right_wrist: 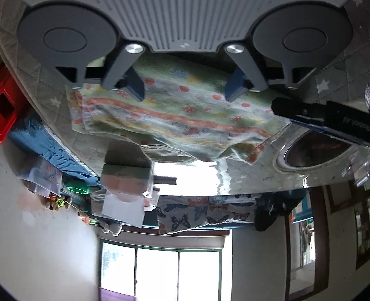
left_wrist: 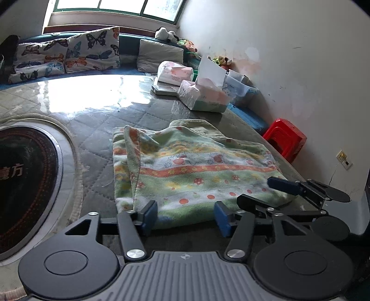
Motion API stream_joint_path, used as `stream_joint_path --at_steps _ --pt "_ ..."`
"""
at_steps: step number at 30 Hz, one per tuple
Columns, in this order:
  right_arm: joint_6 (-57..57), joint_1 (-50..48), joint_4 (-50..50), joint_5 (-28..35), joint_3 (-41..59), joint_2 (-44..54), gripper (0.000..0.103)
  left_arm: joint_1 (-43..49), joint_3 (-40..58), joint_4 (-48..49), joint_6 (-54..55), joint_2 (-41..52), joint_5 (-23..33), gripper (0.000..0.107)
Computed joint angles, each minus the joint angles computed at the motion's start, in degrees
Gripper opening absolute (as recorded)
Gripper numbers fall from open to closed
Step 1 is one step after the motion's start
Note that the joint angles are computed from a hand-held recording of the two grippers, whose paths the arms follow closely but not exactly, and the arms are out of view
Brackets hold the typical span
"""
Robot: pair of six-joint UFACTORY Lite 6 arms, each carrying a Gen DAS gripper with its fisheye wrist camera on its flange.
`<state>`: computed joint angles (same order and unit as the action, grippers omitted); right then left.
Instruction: Fold clothes
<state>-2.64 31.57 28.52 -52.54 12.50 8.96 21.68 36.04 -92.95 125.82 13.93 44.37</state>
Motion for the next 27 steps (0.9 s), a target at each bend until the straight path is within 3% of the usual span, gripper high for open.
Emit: stream_joint_path --at_steps 2,7,12,16,27 --pt "0.7 0.8 1.1 -0.4 -0.6 -0.2 0.081 0.7 -1.2 -0.1 0.8 -1.2 -0.1 0.074" --pt "2.4 4.9 6.3 -1.4 -0.9 0.6 0.09 3.2 -3.7 -0.1 3.0 -3.2 -0.3 0.087" --pt "1.3 10.6 14.4 -1.7 -0.9 0.6 0.103 6.1 -6.0 0.6 4.7 -5.1 0.0 0.095" --pt "-2.0 15.0 21.5 -1.2 -0.4 0.3 0.103 8.7 -8.0 1.7 5.9 -7.2 0.7 0.103" --pt "-2.7 23.5 35.6 -0.7 -0.5 0.1 0.103 14.2 -12.3 2.9 8.8 -10.6 1.0 0.103"
